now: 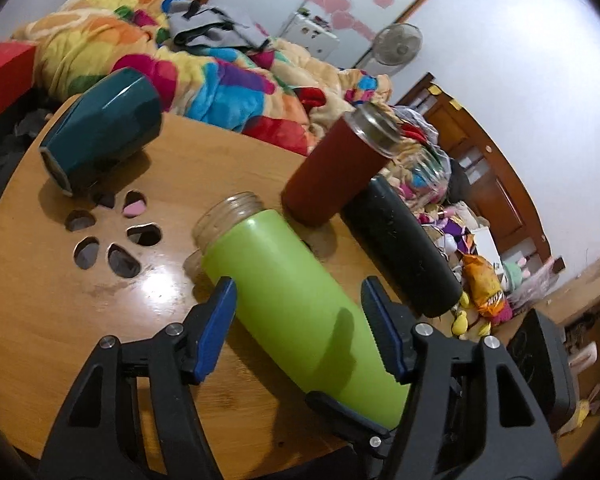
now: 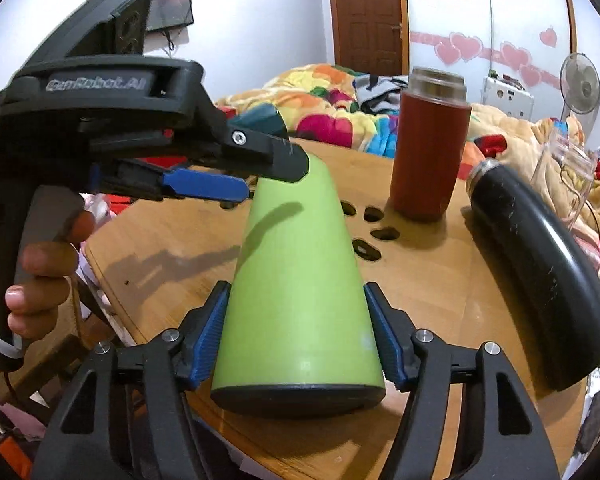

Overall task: Flip cup upside down
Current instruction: 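Tip the lime-green bottle over onto its side with the left gripper, then rotate the bottle upright, lid up, with the left gripper and set it down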

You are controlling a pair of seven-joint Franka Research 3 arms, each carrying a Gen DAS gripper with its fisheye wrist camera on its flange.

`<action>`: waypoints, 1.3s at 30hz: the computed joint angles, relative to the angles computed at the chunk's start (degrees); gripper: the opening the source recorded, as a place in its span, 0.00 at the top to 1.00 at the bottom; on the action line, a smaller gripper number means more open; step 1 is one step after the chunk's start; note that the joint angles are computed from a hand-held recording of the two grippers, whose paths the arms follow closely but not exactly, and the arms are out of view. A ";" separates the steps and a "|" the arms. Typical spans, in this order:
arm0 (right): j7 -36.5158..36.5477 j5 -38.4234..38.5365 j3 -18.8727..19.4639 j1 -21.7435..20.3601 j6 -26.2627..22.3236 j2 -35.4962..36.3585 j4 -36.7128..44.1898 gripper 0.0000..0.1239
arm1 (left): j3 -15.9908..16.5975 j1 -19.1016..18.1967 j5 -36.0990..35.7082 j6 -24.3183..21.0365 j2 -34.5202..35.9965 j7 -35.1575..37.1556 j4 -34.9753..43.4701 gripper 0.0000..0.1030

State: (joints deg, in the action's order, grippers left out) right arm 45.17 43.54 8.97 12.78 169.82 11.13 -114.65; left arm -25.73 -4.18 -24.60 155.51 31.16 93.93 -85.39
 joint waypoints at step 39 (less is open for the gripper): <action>10.13 -7.10 -3.69 5.90 8.59 -12.32 -9.61 0.49 | -2.15 -0.60 -2.16 2.74 -10.56 15.15 -6.65 0.81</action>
State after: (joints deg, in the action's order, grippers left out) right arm 55.29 36.44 5.28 18.67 178.41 -1.19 -124.26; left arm -27.88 -4.78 -26.76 158.25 20.60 109.08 -92.04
